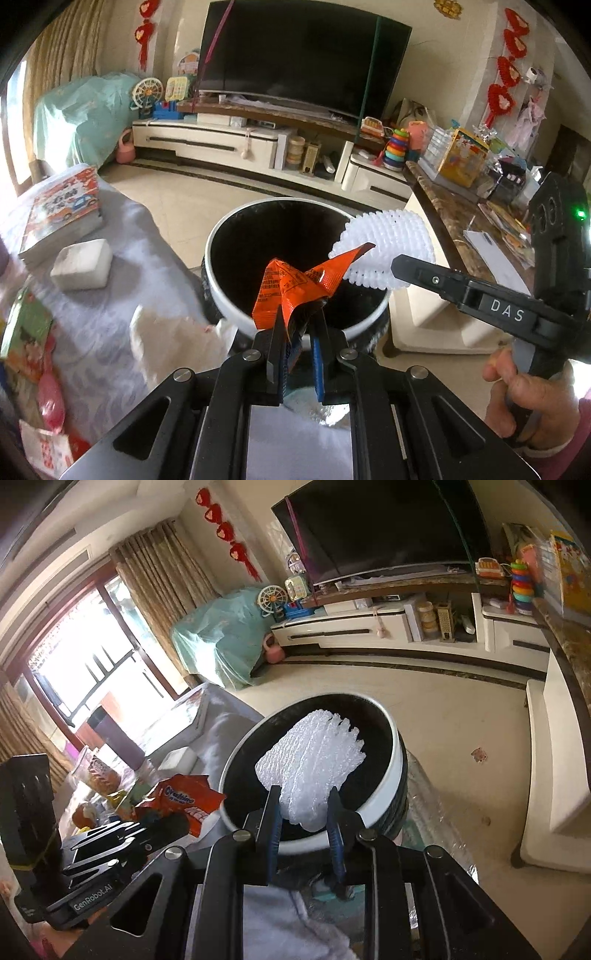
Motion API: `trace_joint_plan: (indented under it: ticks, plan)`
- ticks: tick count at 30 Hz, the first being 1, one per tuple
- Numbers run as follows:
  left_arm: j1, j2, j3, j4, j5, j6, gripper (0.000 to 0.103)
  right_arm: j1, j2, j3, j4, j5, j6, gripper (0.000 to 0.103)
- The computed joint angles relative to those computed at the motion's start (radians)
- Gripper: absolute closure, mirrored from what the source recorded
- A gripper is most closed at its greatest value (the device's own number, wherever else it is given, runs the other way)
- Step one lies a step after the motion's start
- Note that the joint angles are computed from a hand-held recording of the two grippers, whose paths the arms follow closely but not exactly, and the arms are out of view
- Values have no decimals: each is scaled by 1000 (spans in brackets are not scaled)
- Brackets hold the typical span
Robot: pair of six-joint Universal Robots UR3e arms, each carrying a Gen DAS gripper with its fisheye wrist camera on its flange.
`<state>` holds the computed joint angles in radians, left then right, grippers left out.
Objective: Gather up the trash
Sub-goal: 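Carry both items to the trash bin and open both tools to drop them, then grasp the crumpled candy wrapper with the left tool while the right tool grasps the tissue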
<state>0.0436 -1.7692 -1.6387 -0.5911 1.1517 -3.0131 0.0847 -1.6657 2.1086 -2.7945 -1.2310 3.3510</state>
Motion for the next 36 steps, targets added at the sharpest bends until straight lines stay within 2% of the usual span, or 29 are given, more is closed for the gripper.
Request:
trace_joint_plan:
  ticks: [6,10,13,14,16,17,18,23,26,27,29,33,36]
  plan:
    - [-44,-149,192,-50,43,-28,93,-14,87,-84,34,-8,-43,77]
    - [-50,-211,277,-90,39,-44,92,-27,120,-113,49,-12,-56,76]
    - [-57,-230,306,-101,49,-49,83,-36,133,-127,51,-10,-58,69]
    - [-59,-237,316,-103,51,-53,79,-40,136,-130,53,-10,-58,64]
    - [-65,-249,332,-107,55,-62,64,-43,144,-139,55,-14,-55,58]
    - [-69,-253,338,-104,62,-68,52,-40,144,-141,55,-22,-51,53]
    - [-73,-250,333,-93,71,-72,47,-42,141,-140,55,-24,-50,49]
    - [-83,-184,230,-36,85,-80,42,-53,114,-115,18,-29,-39,37]
    - [-58,-83,86,31,59,-78,34,-64,79,-79,-13,-16,-18,31]
    - [-50,-43,24,60,57,-77,32,-64,61,-59,-26,-11,-10,25]
    - [-27,38,-92,106,36,-72,31,-56,33,-29,-50,-10,8,18]
    - [61,236,-338,155,-28,-53,31,-27,-32,40,-85,-8,50,17]
    - [144,400,-496,143,-69,-31,30,15,-68,81,-107,-26,86,15]
